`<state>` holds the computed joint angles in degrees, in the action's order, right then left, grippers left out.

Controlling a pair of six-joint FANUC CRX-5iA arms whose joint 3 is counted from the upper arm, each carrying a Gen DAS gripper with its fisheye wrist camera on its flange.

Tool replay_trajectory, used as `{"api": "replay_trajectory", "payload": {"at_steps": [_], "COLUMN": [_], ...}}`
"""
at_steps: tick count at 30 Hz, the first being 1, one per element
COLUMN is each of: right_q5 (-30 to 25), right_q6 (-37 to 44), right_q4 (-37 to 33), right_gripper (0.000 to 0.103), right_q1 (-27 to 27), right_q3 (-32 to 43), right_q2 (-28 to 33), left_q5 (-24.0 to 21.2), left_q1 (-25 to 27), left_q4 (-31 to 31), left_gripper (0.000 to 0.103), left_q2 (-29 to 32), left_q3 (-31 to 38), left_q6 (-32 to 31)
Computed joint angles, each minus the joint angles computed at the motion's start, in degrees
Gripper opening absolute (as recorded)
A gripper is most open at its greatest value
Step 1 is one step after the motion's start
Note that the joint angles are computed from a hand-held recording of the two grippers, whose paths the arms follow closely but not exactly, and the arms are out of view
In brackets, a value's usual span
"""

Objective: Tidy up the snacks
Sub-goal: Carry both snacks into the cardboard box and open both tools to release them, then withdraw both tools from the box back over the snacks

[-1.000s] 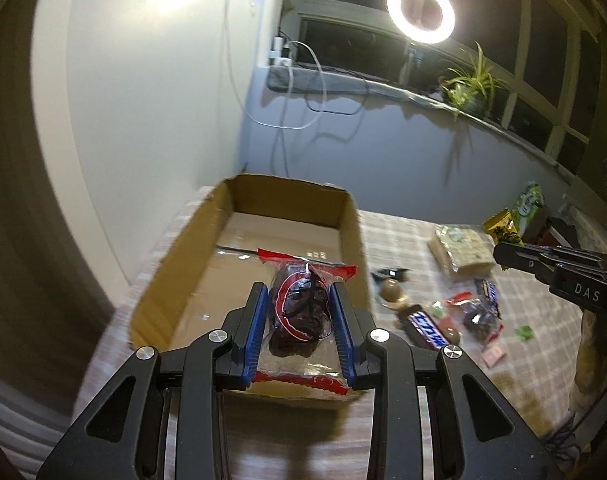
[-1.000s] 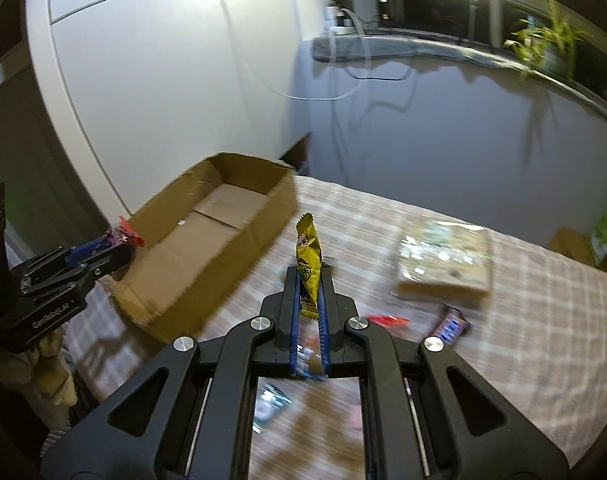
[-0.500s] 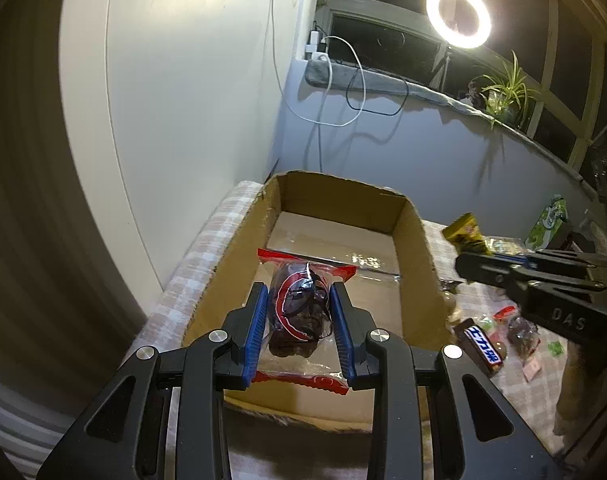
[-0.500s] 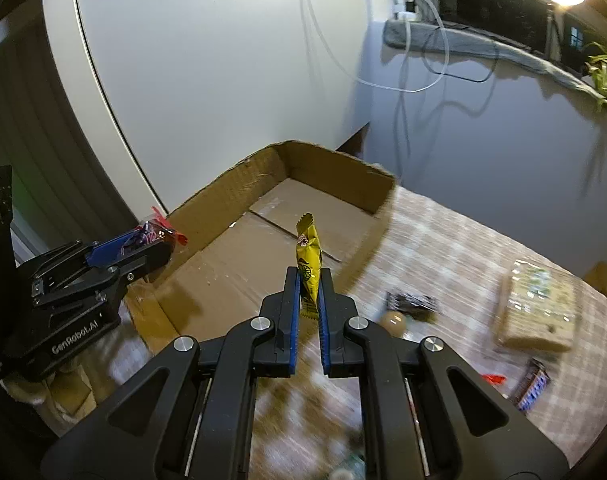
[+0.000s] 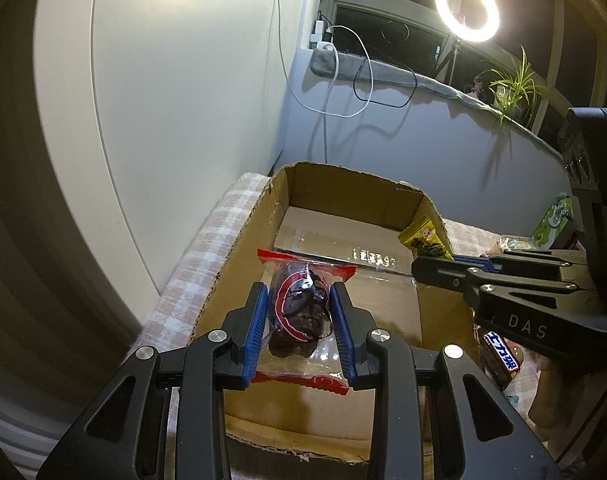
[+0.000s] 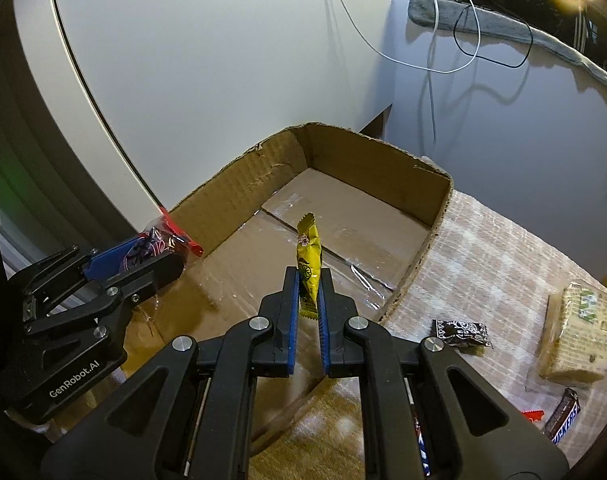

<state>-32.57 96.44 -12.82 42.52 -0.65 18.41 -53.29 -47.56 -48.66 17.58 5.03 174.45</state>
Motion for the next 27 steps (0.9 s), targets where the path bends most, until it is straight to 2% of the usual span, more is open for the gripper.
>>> {"api": "replay_trajectory", "payload": {"at_steps": [1,2,3,4,5,13,17,21,24,27], "right_q5": [-0.2,-0.3,-0.2,0.3,1.2,3.0,4.3,5.6,7.0,8.3], "right_q6": [0.2,0.1,-0.5,-1.3,-1.8,-3.7,-4.9,-5.8,-7.2,-8.8], "right_q4": [-0.1,0.1,0.6,1.4,2.0,3.6,4.6,5.7,7.2,8.9], "right_gripper": [0.009,0.014,0.029,0.039,0.053,0.055,0.064,0.065,0.067,0.069], "right_q1": [0.0,0.1,0.3,0.5,0.6,0.7,0.7,0.4,-0.3,-1.3], "right_q3": [0.1,0.1,-0.1,-0.5,-1.1,-3.2,-5.3,-8.3,-11.5,-15.0], "right_q2": [0.0,0.1,-0.1,-0.2,-0.5,-2.5,-4.6,-7.6,-10.7,-14.0], "left_q5": [-0.2,-0.4,-0.5,-0.7,-0.9,-2.8,-2.7,-1.7,-3.9,-4.1], "left_q1": [-0.1,-0.2,-0.3,-0.4,-0.4,-1.4,-1.9,-2.6,-4.1,-5.1], "left_q4": [-0.1,-0.2,-0.3,-0.4,-0.5,-1.7,-2.0,-1.9,-2.3,-0.9], "left_gripper": [0.031,0.031,0.031,0.032,0.038,0.041,0.041,0.041,0.045,0.046], "left_q2": [0.0,0.1,0.0,0.0,0.1,-0.7,-1.6,-2.8,-2.3,-1.4], "left_q3": [0.1,0.3,0.3,0.4,0.5,0.2,-0.2,-1.3,-0.3,0.9], "left_q6": [0.1,0.1,0.1,0.1,0.1,1.8,3.1,4.7,5.6,3.3]}}
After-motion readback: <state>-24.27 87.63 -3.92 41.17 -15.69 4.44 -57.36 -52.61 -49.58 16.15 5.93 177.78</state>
